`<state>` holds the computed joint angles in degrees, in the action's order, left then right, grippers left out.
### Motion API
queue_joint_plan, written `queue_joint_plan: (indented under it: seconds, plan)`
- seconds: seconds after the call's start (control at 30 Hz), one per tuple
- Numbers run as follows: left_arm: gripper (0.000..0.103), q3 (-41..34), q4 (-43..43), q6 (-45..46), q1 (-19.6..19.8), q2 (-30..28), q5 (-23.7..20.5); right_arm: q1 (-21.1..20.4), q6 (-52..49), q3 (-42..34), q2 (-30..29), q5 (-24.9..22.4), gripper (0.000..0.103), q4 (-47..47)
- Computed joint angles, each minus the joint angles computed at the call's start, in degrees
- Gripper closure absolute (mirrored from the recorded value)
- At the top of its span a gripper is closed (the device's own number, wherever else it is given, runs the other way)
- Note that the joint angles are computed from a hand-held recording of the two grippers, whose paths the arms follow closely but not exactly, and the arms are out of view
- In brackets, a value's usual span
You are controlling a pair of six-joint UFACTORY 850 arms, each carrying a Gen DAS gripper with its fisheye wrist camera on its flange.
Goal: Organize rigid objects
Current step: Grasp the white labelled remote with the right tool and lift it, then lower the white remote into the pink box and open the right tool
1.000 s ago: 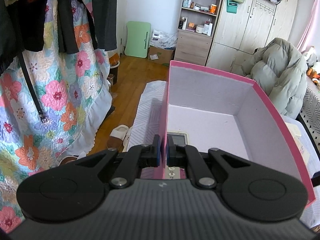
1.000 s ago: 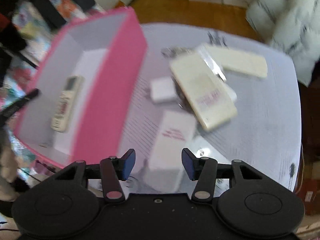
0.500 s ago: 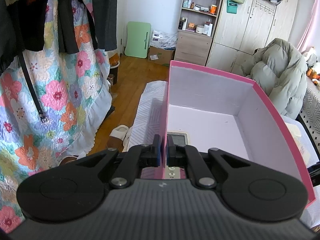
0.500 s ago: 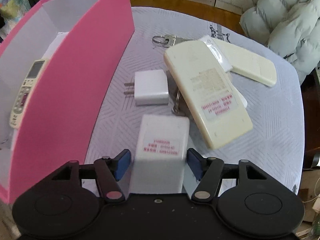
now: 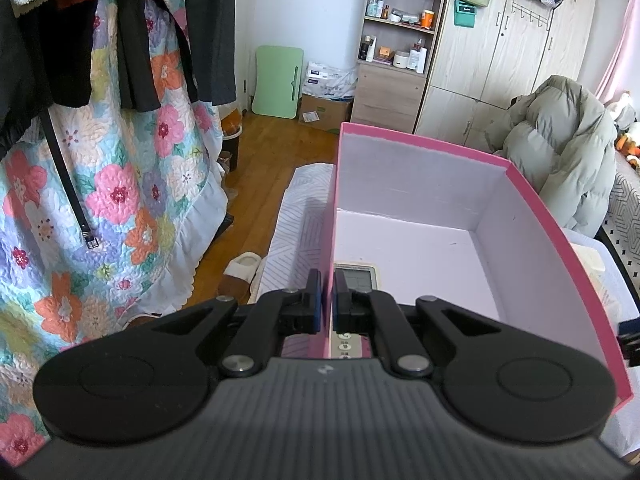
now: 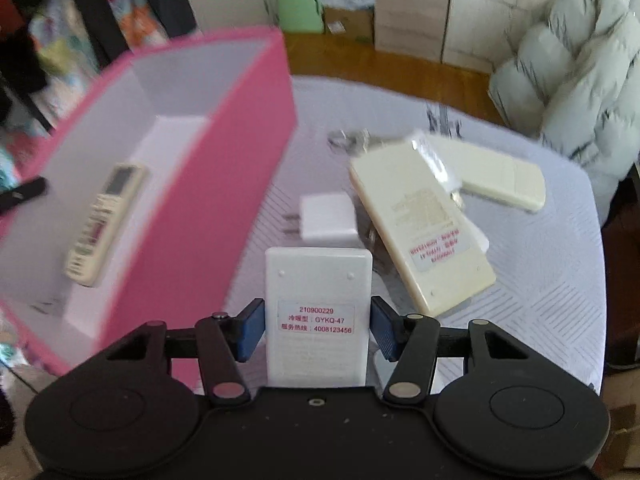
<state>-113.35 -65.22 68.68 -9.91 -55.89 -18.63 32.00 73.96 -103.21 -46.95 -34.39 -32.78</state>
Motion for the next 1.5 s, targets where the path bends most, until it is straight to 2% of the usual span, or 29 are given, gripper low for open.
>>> queue_joint_plan:
  seconds: [0.2,0.53,0.6,0.73,0.8,0.9,1.0,1.07,1.2,1.3,1.37,1.5]
  plan:
    - [0.099,0.2,0.0,0.0,0.0,0.2,-0.1,2.6,10.3,3.3,4.0,0.5,0.042,-13.1]
    - [0.099,-0.2,0.4,-0.7,0.1,0.0,-0.3,5.2,16.6,1.6,6.2,-4.7,0.042,-27.2]
    - [0.099,0.0,0.2,-0.4,0.1,0.1,-0.3,5.7,17.1,1.0,6.7,-3.3,0.042,-29.9]
    - [0.099,-0.9,0.4,-0.7,0.5,-0.4,-1.3,5.2,16.0,-1.4,5.5,4.8,0.042,-31.3]
    - [0.099,-1.1,-0.1,-0.2,0.6,-0.6,-1.7,4.8,10.0,-5.9,2.0,7.1,0.042,-28.7]
    - [0.098,-1.2,-1.3,0.8,0.9,-0.7,-2.3,3.7,-1.7,-15.3,-6.1,8.4,0.042,-17.8]
    - [0.098,-1.1,-2.1,1.6,0.9,-0.7,-2.4,2.2,-7.5,-23.2,-13.2,10.1,0.042,-10.3]
    - [0.098,-1.5,-1.4,0.8,1.0,-0.9,-2.8,1.3,-10.7,-25.6,-15.8,13.5,0.042,-6.8]
    - [0.098,-2.1,-1.0,0.3,1.2,-1.2,-3.8,0.6,-20.1,-23.7,-15.2,16.6,0.042,3.1]
    - [0.098,-2.5,-0.8,-0.1,1.3,-1.5,-4.3,0.8,-32.7,-22.4,-14.2,14.2,0.042,10.7]
    - [0.098,-2.5,-1.3,0.3,1.4,-1.5,-4.7,0.9,-35.5,-19.3,-12.3,15.3,0.042,12.5]
    - [0.097,-2.2,-1.5,0.5,1.4,-1.3,-4.7,0.8,-43.7,-16.8,-10.2,13.4,0.042,17.9]
